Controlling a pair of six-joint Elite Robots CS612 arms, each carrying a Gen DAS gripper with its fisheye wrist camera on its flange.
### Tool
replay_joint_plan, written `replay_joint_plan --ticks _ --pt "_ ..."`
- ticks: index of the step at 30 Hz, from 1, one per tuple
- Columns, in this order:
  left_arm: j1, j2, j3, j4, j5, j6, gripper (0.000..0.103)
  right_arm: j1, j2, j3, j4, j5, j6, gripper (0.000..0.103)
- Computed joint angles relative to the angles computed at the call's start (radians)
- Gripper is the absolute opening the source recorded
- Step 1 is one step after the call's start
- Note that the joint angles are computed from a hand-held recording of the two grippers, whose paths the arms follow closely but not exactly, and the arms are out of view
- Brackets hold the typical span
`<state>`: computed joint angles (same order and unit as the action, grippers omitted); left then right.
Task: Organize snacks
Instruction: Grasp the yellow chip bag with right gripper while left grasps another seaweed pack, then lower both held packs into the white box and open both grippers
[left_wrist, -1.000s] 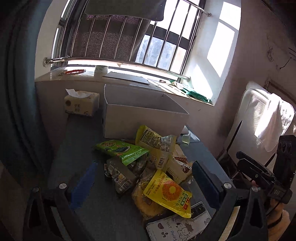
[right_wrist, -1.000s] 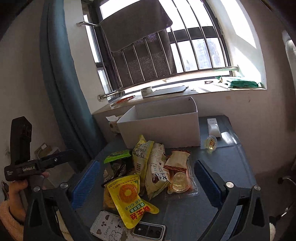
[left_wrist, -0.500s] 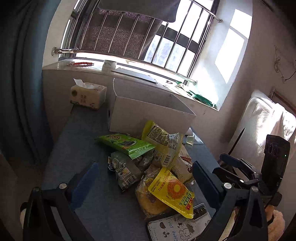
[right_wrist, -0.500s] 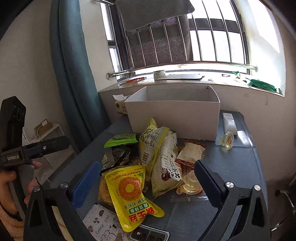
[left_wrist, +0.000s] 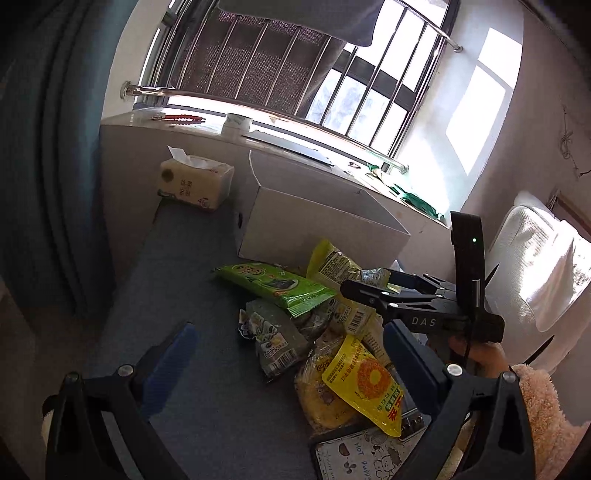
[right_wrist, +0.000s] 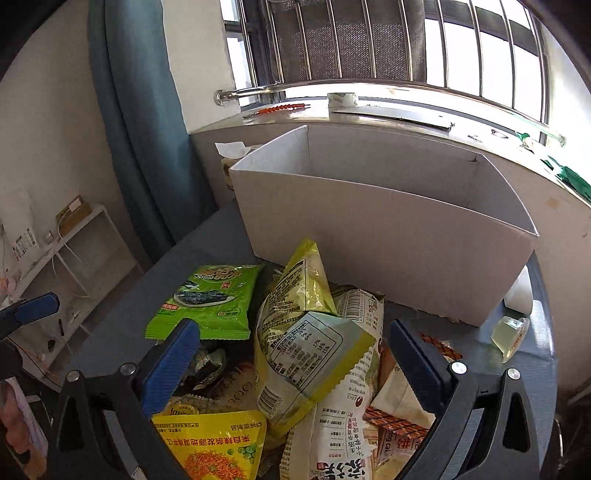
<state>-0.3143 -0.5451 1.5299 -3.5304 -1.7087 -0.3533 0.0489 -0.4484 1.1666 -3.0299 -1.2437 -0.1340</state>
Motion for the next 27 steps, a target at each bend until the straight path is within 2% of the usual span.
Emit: replay_joint_plan --ticks 1,2,3,4,7,11,15,19,21,22,27 --pt "0.000 0.001 -0.001 0.006 0.005 -0.001 0.103 0.001 0.002 -0.005 0.012 -0.003 -0.005 0.095" --pt "0.001 0.002 -0.002 0.013 0.005 -0.006 0.103 0.004 0.004 -0.012 0.035 -0.006 -0.026 0.081" --pt "0.003 0.003 -0.004 0.016 0.001 -0.012 0.103 0.010 0.004 -0.017 0.061 -0.029 -0.056 0.035" --pt "0.005 0.005 -0.006 0.019 -0.004 -0.019 0.103 0.014 0.002 -0.013 0.061 -0.047 -0.078 0.037" --pt "0.005 0.007 -0.008 0.021 -0.003 -0.021 0.103 0.012 -0.009 0.007 0.043 -0.023 -0.086 0.031" --pt "0.004 0.008 -0.017 0.043 0.000 -0.014 0.103 -0.003 -0.041 0.081 -0.107 -0.006 -0.024 0.030" --pt "-0.001 0.015 -0.049 0.105 0.018 -0.004 0.103 -0.029 -0.086 0.194 -0.332 0.007 0.089 0.029" --pt "0.001 0.035 -0.131 0.244 0.018 0.001 0.103 -0.049 -0.108 0.277 -0.498 -0.002 0.216 0.028" --pt "0.009 0.054 -0.195 0.340 0.004 -0.026 0.103 -0.061 -0.119 0.299 -0.498 0.034 0.254 0.028" --pt "0.014 0.065 -0.238 0.422 -0.007 -0.044 0.103 -0.065 -0.123 0.313 -0.511 0.038 0.278 0.028" --pt "0.049 0.160 -0.446 0.672 -0.116 -0.162 0.103 -0.072 -0.140 0.363 -0.562 0.044 0.269 0.028"
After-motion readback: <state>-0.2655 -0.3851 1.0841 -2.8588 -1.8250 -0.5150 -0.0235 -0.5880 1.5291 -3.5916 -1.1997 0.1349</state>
